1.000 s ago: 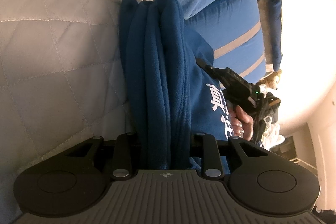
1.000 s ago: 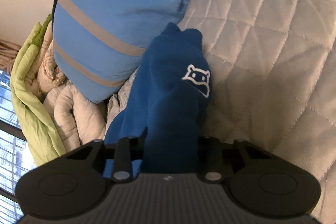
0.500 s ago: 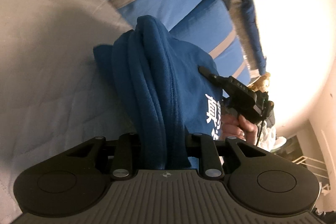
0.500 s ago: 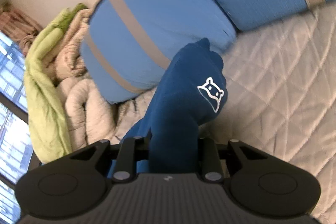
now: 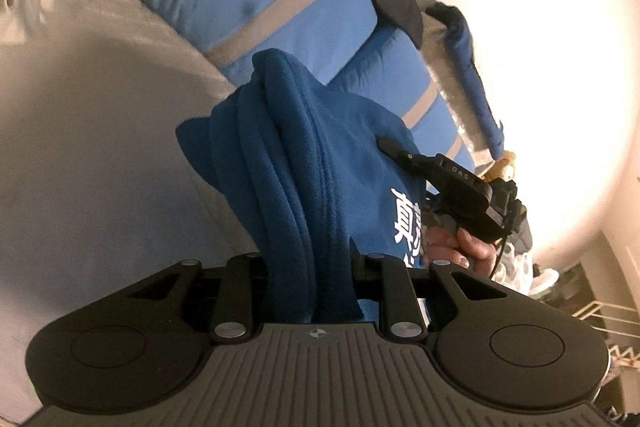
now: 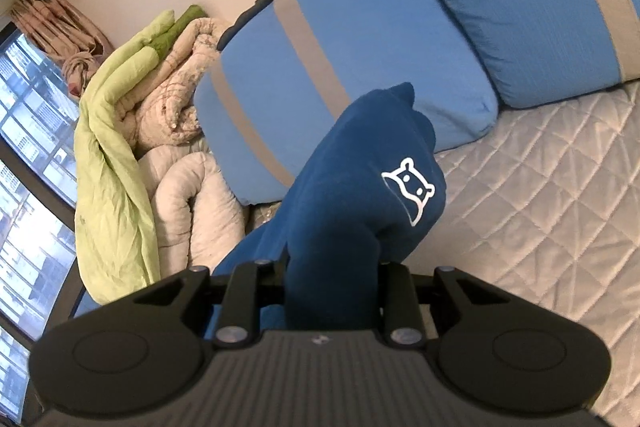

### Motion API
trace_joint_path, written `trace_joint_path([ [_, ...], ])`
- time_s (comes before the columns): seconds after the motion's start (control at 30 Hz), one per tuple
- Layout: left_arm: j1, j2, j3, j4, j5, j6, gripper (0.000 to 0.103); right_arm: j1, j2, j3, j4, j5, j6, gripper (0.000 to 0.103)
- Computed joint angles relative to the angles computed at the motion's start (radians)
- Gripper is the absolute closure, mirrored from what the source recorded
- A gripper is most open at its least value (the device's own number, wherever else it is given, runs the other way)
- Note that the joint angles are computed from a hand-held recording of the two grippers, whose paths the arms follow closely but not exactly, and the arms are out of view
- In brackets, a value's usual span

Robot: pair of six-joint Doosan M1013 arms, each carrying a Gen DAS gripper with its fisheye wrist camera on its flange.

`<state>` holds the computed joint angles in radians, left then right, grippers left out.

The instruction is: Fold clothes

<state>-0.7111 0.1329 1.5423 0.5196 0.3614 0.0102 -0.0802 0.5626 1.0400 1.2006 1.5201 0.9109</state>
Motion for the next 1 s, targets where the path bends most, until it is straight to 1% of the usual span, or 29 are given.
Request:
trace_joint_path([
  [0.13,0.011,-0.026,-0.019,0.063,0.057,-0.027,0.079,0.028,-0.005,-0.019,0.02,-0.007,0.016,0.077],
  [0.2,0.017,-0.035,-0.044,0.114,0.107,-0.031,0.078,0.05,0.0,-0.049,0.05,-0.01,0.018,0.077],
  [0.27,0.03,-0.035,-0.077,0.16,0.177,-0.013,0.072,0.073,0.007,-0.085,0.081,-0.013,0.019,0.077],
  [0.3,0.037,-0.026,-0.101,0.165,0.241,0.043,0.064,0.086,0.015,-0.107,0.097,-0.02,0.028,0.074],
  [0.33,0.045,-0.004,-0.141,0.135,0.356,0.101,0.047,0.105,0.008,-0.111,0.063,-0.077,0.017,0.053],
  [0.37,0.053,0.021,-0.183,0.12,0.47,0.148,0.04,0.127,-0.002,-0.111,0.019,-0.144,0.005,0.023],
  [0.4,0.06,0.047,-0.225,0.115,0.583,0.185,0.034,0.149,-0.01,-0.112,-0.027,-0.212,-0.003,0.007],
  [0.43,0.056,0.07,-0.25,0.141,0.685,0.172,0.034,0.171,-0.025,-0.098,-0.097,-0.29,-0.01,0.001],
  [0.47,0.054,0.089,-0.268,0.166,0.767,0.162,0.034,0.19,-0.039,-0.082,-0.167,-0.35,-0.015,0.0],
  [0.5,0.048,0.094,-0.265,0.192,0.797,0.14,0.034,0.199,-0.047,-0.072,-0.216,-0.37,-0.009,0.0],
  [0.53,0.042,0.086,-0.243,0.214,0.776,0.106,0.034,0.207,-0.054,-0.063,-0.262,-0.381,-0.001,0.0],
  [0.6,0.028,0.068,-0.199,0.256,0.73,0.037,0.034,0.206,-0.067,-0.037,-0.3,-0.366,-0.008,0.0],
  [0.63,0.021,0.059,-0.178,0.276,0.708,0.002,0.034,0.202,-0.075,-0.02,-0.303,-0.358,-0.038,0.0],
  [0.7,0.005,0.056,-0.169,0.291,0.722,-0.027,0.034,0.195,-0.091,0.012,-0.319,-0.355,-0.102,0.0],
  [0.77,-0.01,0.059,-0.174,0.306,0.733,-0.023,0.034,0.192,-0.109,0.041,-0.355,-0.377,-0.161,0.0],
  [0.87,-0.022,0.053,-0.176,0.32,0.73,0.004,0.034,0.188,-0.124,0.056,-0.382,-0.383,-0.212,0.0],
  [1.0,-0.037,0.048,-0.198,0.341,0.734,0.046,0.034,0.171,-0.136,0.045,-0.378,-0.355,-0.2,0.0],
])
